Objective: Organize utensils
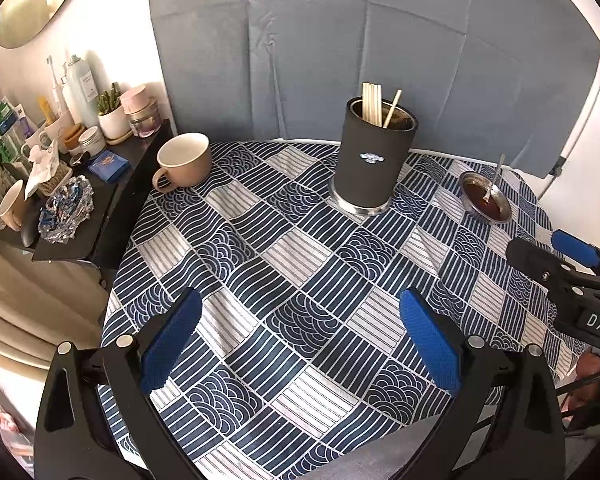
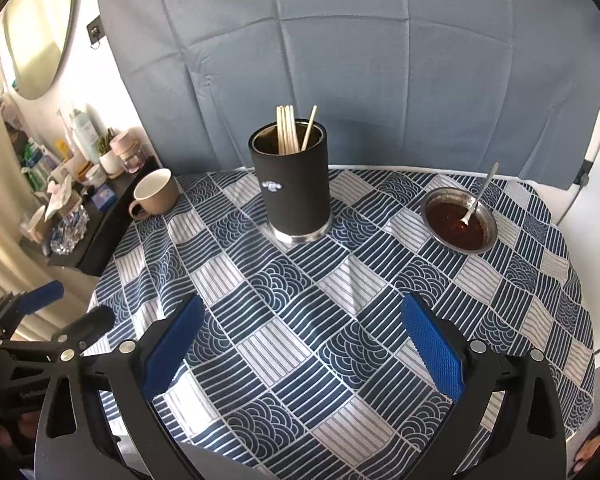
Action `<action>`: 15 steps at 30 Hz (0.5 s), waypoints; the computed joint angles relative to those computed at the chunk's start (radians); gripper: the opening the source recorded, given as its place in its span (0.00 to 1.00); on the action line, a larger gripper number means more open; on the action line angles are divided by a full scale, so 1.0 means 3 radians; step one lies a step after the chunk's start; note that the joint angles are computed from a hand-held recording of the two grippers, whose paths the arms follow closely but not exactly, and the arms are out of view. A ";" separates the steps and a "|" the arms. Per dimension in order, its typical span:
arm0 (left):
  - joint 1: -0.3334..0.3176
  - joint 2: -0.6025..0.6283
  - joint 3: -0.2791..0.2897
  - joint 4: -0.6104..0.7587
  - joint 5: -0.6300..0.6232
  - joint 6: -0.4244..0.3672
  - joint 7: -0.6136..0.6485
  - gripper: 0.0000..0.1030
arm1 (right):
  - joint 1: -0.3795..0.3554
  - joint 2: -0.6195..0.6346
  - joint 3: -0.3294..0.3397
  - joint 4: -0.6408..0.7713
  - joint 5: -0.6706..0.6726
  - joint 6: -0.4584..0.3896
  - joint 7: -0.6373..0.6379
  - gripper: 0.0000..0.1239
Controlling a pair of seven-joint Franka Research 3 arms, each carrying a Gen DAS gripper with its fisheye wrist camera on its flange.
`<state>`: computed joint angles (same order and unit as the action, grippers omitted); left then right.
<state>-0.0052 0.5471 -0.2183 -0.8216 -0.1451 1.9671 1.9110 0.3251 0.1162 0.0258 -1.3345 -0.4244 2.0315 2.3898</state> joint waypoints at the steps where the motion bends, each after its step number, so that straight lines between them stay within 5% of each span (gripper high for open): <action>1: 0.0004 0.0007 -0.0003 0.0011 -0.0008 -0.0008 -0.0003 0.94 | -0.0001 0.0000 0.0000 -0.0002 0.0008 0.0001 0.0001 0.77; 15: 0.0022 0.0013 -0.0023 0.0014 -0.0065 -0.0016 0.0023 0.94 | 0.0002 0.0028 -0.0007 0.0026 0.0056 -0.0037 -0.0020 0.77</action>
